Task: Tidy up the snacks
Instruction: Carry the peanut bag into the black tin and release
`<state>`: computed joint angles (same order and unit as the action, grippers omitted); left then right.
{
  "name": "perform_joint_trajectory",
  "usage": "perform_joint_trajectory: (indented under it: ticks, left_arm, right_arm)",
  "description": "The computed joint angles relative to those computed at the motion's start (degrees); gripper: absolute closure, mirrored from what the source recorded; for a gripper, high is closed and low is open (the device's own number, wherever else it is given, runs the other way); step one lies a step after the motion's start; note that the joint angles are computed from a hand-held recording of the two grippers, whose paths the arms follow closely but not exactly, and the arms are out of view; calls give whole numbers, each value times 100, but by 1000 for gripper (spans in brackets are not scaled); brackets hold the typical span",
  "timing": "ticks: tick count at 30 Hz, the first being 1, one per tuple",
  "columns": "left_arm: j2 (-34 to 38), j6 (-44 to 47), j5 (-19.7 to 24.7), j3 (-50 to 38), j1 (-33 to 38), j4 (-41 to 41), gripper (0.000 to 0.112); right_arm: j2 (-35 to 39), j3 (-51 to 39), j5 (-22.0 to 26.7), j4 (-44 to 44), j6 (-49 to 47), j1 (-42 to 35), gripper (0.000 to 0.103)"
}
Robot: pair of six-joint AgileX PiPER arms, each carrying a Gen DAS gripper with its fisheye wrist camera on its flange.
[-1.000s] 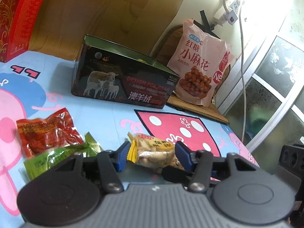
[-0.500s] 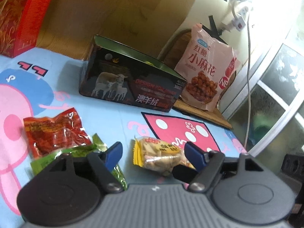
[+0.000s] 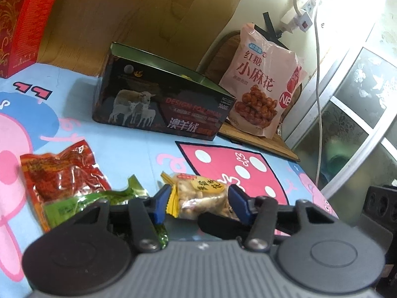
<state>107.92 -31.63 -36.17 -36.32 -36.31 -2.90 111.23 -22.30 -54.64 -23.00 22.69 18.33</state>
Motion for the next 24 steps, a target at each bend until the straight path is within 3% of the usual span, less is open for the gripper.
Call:
perform_joint_trajectory:
  ticks: [4,12,17,24]
  left_arm:
    - [-20,-34,-41,38,24,12,65]
    - [-302,-122,-153,179,74,26,65]
    - [-619,-28,296,-218,386,250,65]
    - [-172,1326,1038,-1709,740,-577,63]
  right_arm:
    - [-28,15,46,191,-86,64,66]
    - [-116,254,-452,899,-639,398,68]
    - [-342,62,-508,1073,-846,489,68]
    - [-167,-1334,72,1034,-945,368,67]
